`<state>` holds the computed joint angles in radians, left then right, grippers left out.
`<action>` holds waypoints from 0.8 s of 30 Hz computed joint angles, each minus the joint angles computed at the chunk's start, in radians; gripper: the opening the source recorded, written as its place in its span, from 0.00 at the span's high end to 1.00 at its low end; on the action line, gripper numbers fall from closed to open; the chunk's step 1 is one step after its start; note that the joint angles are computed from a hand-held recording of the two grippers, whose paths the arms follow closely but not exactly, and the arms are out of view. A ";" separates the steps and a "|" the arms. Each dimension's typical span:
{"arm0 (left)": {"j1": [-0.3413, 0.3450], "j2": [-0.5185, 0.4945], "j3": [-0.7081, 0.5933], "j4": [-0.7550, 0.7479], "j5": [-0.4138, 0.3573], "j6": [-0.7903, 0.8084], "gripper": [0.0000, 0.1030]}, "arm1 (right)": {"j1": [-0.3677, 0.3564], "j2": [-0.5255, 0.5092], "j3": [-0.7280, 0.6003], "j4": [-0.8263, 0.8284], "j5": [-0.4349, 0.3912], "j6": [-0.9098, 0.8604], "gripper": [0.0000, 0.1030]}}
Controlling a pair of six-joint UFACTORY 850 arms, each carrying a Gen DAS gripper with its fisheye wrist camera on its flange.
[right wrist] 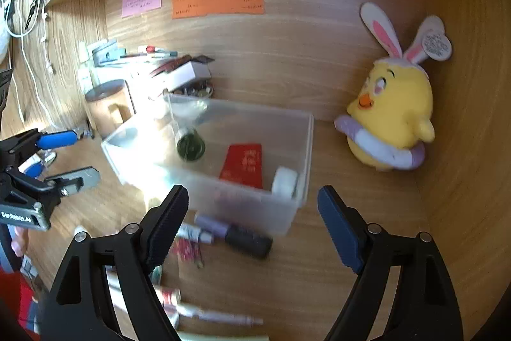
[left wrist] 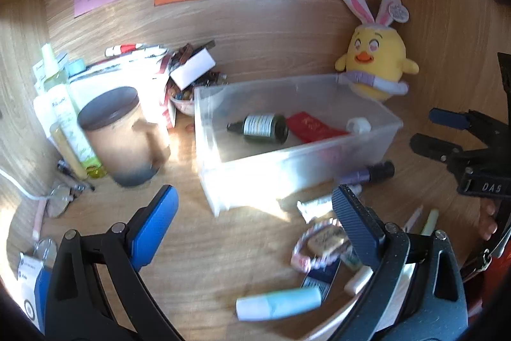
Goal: Organize objects
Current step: 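Move the left gripper to the white-and-teal tube and grasp it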
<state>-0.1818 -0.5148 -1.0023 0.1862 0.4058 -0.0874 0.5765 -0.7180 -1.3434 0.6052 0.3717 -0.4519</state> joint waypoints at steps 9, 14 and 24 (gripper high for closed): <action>0.025 -0.022 0.046 0.115 -0.064 -0.120 0.05 | 0.004 0.020 0.101 0.015 -0.009 0.050 0.21; 0.045 -0.030 0.065 0.150 -0.081 -0.146 0.05 | -0.001 0.018 0.140 -0.064 -0.053 0.168 0.21; 0.076 -0.045 0.069 0.365 -0.116 -0.253 0.05 | -0.003 0.034 0.191 -0.276 -0.112 0.374 0.21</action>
